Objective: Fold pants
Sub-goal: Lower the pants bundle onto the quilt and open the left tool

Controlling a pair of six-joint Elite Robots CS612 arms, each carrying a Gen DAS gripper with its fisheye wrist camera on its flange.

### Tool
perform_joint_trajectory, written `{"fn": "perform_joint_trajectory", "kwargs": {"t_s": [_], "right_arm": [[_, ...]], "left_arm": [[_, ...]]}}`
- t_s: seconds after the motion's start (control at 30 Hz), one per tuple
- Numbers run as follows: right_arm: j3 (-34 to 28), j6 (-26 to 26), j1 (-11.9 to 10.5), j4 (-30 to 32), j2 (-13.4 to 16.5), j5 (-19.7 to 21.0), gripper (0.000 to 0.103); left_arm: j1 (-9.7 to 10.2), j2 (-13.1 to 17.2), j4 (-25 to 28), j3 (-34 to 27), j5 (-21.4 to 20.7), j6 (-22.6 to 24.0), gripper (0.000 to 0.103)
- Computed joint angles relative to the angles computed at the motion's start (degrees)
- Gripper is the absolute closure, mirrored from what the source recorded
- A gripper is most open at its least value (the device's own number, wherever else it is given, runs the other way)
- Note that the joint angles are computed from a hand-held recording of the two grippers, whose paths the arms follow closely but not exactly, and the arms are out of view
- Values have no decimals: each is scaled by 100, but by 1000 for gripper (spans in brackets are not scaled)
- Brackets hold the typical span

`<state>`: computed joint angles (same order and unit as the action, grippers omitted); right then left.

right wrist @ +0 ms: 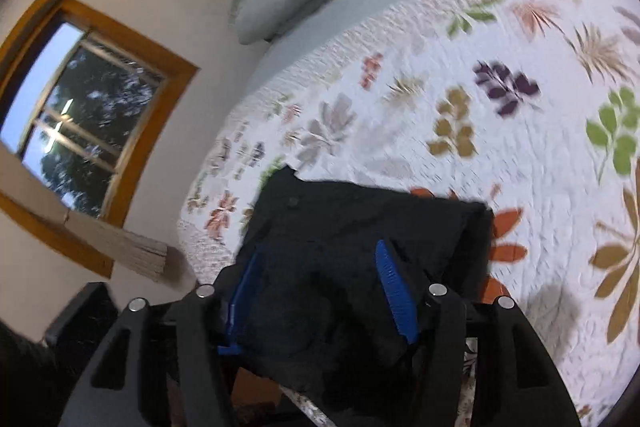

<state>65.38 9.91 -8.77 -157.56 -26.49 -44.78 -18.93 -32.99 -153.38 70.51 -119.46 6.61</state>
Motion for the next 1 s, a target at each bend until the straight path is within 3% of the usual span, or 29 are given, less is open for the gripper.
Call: {"fn": "perform_joint_trajectory", "kwargs": {"t_s": [0.17,0.3,0.37,0.43,0.5,0.57,0.63,0.7,0.73,0.83,0.97,1.0], "right_arm": [[332,201,-33,196,-101,-527,59],[977,820,-85,-934,-426,-476,56],[1255,1212,-90,-1627,-534,-265,56],[1428,1392,-43,-1945,-588,-94,56],[1480,1493,24,-1825,-563,-16,55],[1527,1538,83,-1566,-551,-288,55],[1645,1831,78,-1603,-509,-535,62],[1778,2228,30,-1739,-483,-596,84],[1832,2313,24,-1769,-496,-636,85],[1871,2131,48,-1551,-645,-725,80],[1715,2478,51,-2093,-695,-858,51],[1527,2620,51,-2171,-623,-814,51]], "left_arm": [[293,-74,223,164,173,-553,14],[472,-196,74,387,347,-854,14],[559,-248,-38,473,380,-938,14],[637,-302,-126,554,327,-1050,14],[690,-354,-206,621,261,-1151,14],[747,-415,-310,690,238,-1211,14],[829,-496,-465,800,152,-1289,13],[924,-538,-520,843,45,-1393,12],[955,-536,-536,833,38,-1413,12],[1053,-507,-544,768,17,-1460,12],[1144,-327,-325,445,-187,-1622,12],[1156,-251,-222,314,-281,-1662,12]]}}
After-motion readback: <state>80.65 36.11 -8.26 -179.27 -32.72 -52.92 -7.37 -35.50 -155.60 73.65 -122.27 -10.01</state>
